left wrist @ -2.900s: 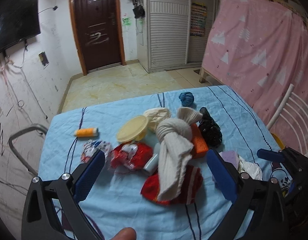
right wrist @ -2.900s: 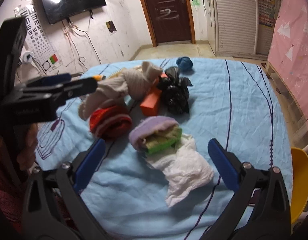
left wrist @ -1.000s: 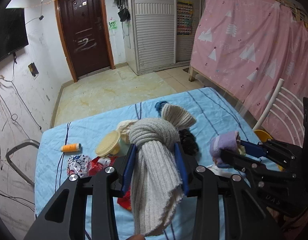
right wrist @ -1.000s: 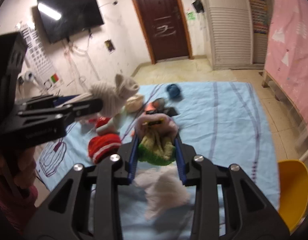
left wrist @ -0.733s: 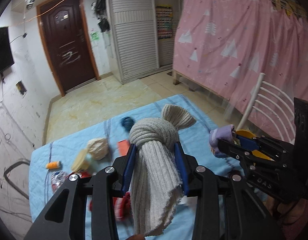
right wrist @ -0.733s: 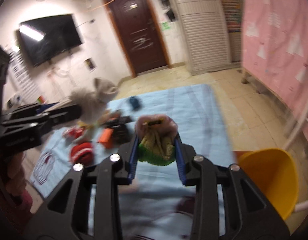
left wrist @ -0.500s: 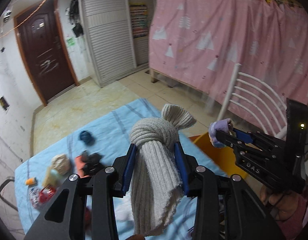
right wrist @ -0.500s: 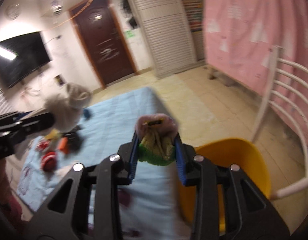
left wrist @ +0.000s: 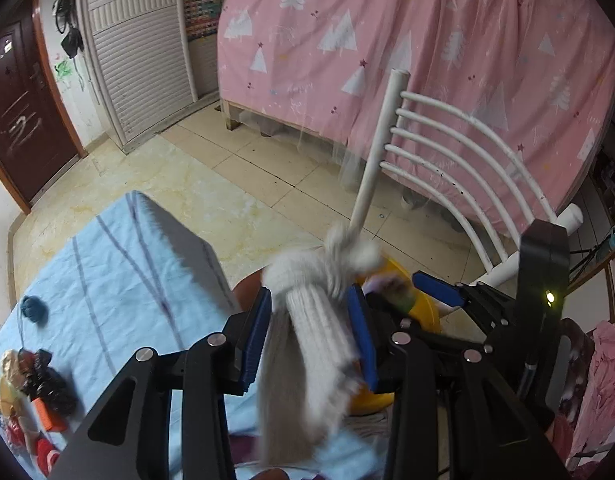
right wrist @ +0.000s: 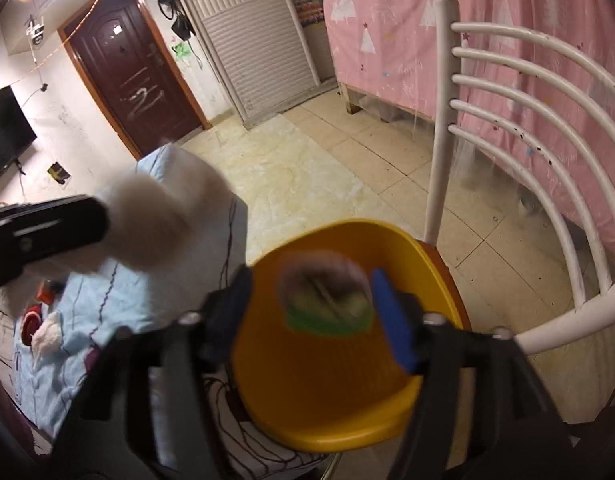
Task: Collect trash
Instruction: 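Carry the sponge bundle to the yellow bin and open the right tool while the left tool holds the scarf, then drop the scarf into the yellow bin with the left tool while the right tool grasps the white tissue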
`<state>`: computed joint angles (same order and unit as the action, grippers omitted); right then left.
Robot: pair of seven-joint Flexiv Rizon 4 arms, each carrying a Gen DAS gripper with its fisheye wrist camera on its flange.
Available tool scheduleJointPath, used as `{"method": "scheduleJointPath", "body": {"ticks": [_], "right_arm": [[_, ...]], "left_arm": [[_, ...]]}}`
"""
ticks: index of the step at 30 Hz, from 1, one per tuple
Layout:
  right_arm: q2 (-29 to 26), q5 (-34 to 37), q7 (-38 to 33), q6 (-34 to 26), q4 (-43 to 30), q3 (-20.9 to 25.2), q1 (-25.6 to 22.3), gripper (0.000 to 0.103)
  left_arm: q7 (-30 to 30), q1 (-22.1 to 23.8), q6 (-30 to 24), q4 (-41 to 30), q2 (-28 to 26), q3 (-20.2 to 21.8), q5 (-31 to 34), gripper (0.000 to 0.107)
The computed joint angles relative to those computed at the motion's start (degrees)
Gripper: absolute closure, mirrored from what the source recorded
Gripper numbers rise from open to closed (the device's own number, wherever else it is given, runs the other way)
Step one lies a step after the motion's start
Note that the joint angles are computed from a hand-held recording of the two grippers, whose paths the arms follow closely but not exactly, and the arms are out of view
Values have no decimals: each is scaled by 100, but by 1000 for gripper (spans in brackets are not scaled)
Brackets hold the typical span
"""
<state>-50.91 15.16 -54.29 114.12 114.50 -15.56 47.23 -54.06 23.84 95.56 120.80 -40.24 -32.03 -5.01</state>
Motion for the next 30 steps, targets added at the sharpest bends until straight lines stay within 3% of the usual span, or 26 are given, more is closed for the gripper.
{"method": "scheduleJointPath", "body": {"ticks": [4, 11, 21, 30], "right_arm": [[-34, 42, 58, -63, 2, -92, 49, 35], [35, 11, 16, 114, 60, 77, -43, 32], [313, 199, -446, 210, -2, -102, 633, 22], [420, 48, -759, -34, -325, -103, 1044, 17]], "left_arm": [[-66, -155, -10, -60, -39, 88, -52, 70], [-129, 154, 157, 162, 112, -81, 40, 69], [-539, 1630, 604, 789, 379, -907, 708, 69], [-1024, 2819, 1077, 1179, 693, -1049, 1456, 69]]}}
